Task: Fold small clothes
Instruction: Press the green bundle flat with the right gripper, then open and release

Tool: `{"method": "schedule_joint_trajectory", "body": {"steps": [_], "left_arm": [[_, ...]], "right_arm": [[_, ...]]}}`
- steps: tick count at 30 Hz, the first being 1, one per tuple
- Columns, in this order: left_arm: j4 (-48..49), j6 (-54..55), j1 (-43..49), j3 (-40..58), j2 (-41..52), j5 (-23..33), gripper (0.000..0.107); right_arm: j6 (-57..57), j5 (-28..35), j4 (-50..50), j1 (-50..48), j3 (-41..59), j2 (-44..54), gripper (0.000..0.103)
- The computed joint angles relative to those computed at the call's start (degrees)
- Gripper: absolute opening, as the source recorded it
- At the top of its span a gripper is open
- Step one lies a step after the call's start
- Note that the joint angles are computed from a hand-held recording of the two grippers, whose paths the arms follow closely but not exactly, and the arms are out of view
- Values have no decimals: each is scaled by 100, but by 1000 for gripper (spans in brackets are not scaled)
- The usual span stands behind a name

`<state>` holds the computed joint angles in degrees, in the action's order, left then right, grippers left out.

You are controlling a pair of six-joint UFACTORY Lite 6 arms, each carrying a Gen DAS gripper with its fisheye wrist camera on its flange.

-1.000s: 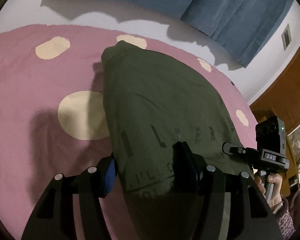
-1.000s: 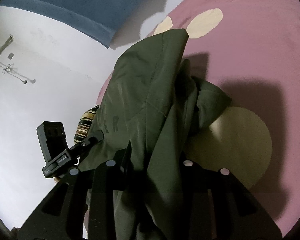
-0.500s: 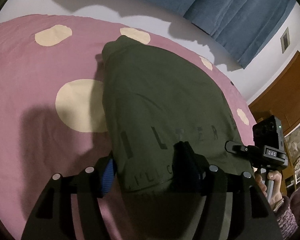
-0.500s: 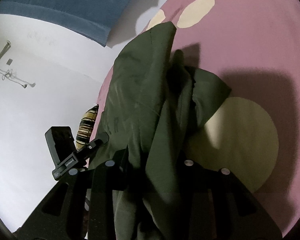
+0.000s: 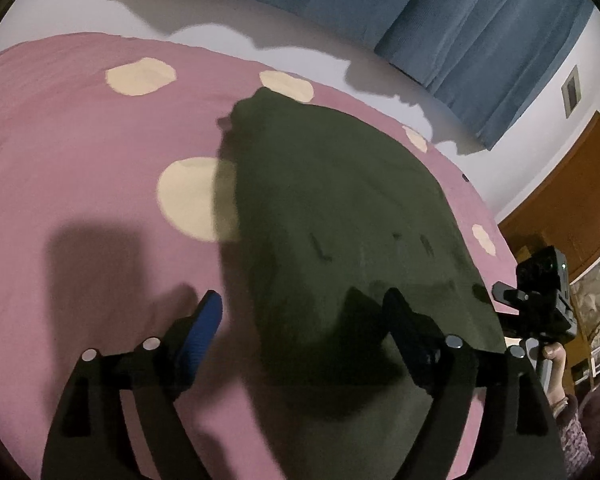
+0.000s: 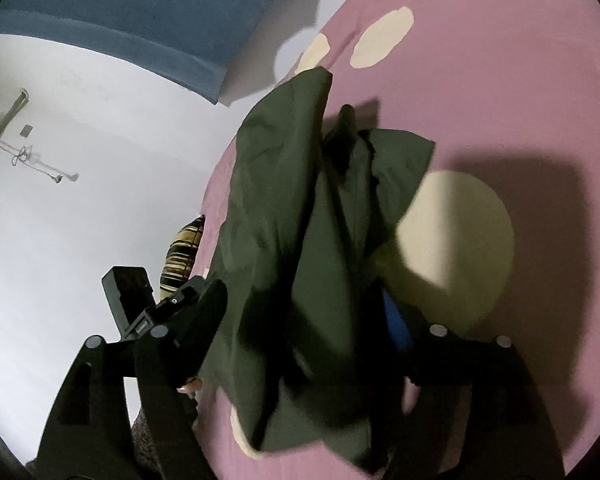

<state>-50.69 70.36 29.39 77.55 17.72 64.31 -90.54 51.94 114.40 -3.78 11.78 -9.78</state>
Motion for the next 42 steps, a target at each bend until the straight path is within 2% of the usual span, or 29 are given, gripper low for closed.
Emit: {"method": "schedule_joint_trajectory", "body": {"steps": [5, 7, 8, 10, 12, 13, 15, 21, 24, 28, 34, 37, 42], "left_arm": [[104, 63, 487, -330, -110, 534, 85], [150, -25, 553, -362, -45, 756, 85], [173, -77, 558, -381, -25, 826, 85], [234, -120, 516, -506, -75, 880, 85], [226, 144, 456, -858, -393, 709, 84], [230, 309, 390, -1028, -594, 541, 75], [293, 521, 307, -1260, -921, 384, 65], [305, 765, 301, -1575, -1310, 77, 61], [264, 845, 321, -1657, -1271, 51, 62], [233, 767, 306, -1573, -1070, 67, 66], [189, 741, 358, -1601, -1036, 87, 70], [157, 789, 394, -1675, -1121, 50, 70], [106, 769, 475, -1698, -1131, 41, 75]], "right_arm": [[180, -214, -50, 188, -718, -846, 78], [3, -335, 342, 539, -877, -887, 78], [64, -626, 621, 1000, -802, -1019, 78], [-32, -1150, 1008, 1640, -739, -1144, 69], [-45, -1660, 1371, 2149, -544, -1073, 46], [-36, -1643, 1355, 2136, -541, -1031, 42], [26, -1393, 1207, 1971, -629, -1079, 32], [124, -1238, 1114, 1912, -710, -1243, 28], [-422, -531, 1357, 1624, -804, -605, 28], [-725, 166, 1089, 1026, -794, -55, 29], [-940, 412, 1192, 983, -815, 140, 30], [-1187, 757, 802, 413, -978, 312, 32], [-1386, 1040, 659, 82, -1191, 347, 34]]}}
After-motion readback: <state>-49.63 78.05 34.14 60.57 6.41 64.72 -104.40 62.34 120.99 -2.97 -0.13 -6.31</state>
